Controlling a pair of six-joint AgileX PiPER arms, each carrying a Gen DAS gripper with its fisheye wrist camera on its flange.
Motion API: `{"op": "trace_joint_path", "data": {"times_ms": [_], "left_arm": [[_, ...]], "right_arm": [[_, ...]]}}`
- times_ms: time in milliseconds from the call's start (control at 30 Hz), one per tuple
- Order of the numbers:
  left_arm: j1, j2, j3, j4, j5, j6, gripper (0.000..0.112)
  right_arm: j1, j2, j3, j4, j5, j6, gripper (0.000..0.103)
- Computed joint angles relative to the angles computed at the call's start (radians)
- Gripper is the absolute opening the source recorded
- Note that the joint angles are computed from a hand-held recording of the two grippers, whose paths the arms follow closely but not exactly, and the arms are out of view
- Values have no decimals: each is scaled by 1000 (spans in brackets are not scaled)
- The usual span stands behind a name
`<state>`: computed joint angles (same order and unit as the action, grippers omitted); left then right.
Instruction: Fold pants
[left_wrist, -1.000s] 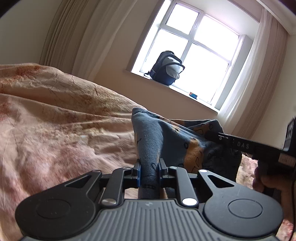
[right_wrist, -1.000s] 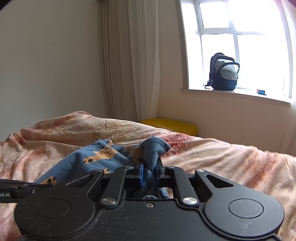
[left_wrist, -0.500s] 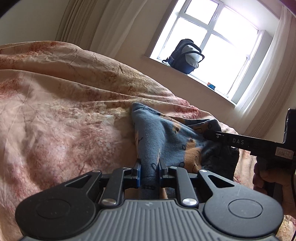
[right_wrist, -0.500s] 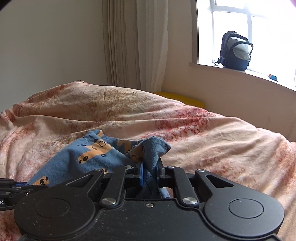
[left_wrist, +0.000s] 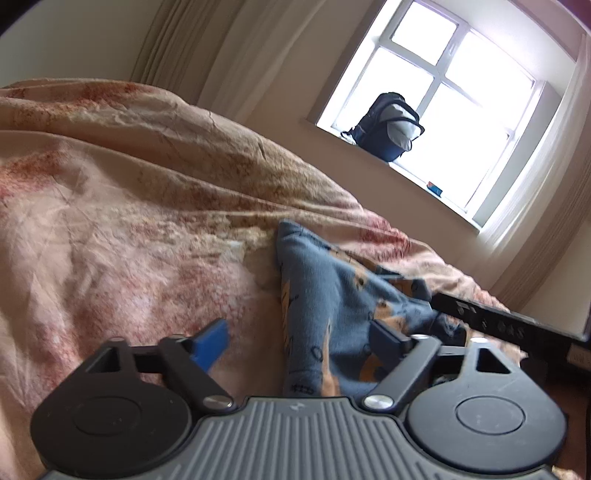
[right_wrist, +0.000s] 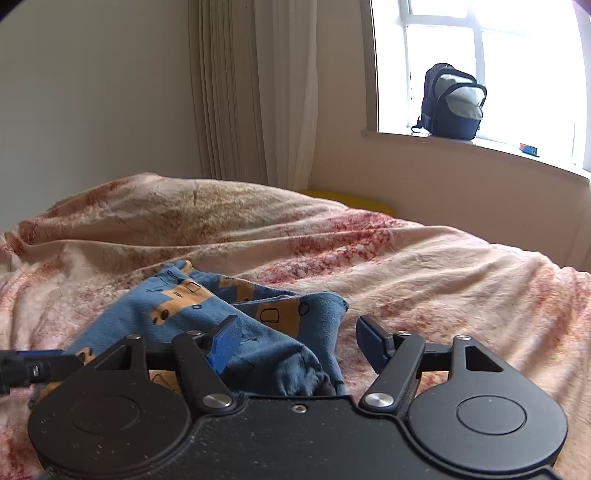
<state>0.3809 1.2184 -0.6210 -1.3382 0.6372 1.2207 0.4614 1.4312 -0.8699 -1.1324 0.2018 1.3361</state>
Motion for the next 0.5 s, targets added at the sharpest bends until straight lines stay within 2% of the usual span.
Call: {"op": "trace_joint_path", "data": {"times_ms": [67,167,267,367,500], "left_arm": [[5,-54,0,43,-5,-55,103],[23,-166,7,171,3,-174,103],[13,-301,12,339,-20,-347,103],[-21,-414,-8,525,-18,-542,103],[66,-569,-13,590,124,-577,103]], "right_arm": [[35,-72,51,-100,33,127,90],[109,-194,118,-155,103,209,101],[226,-317,164,-142,221,212,102],[411,-428,185,-137,435,241,102],[704,-548,198,-121,744,292,102]]}}
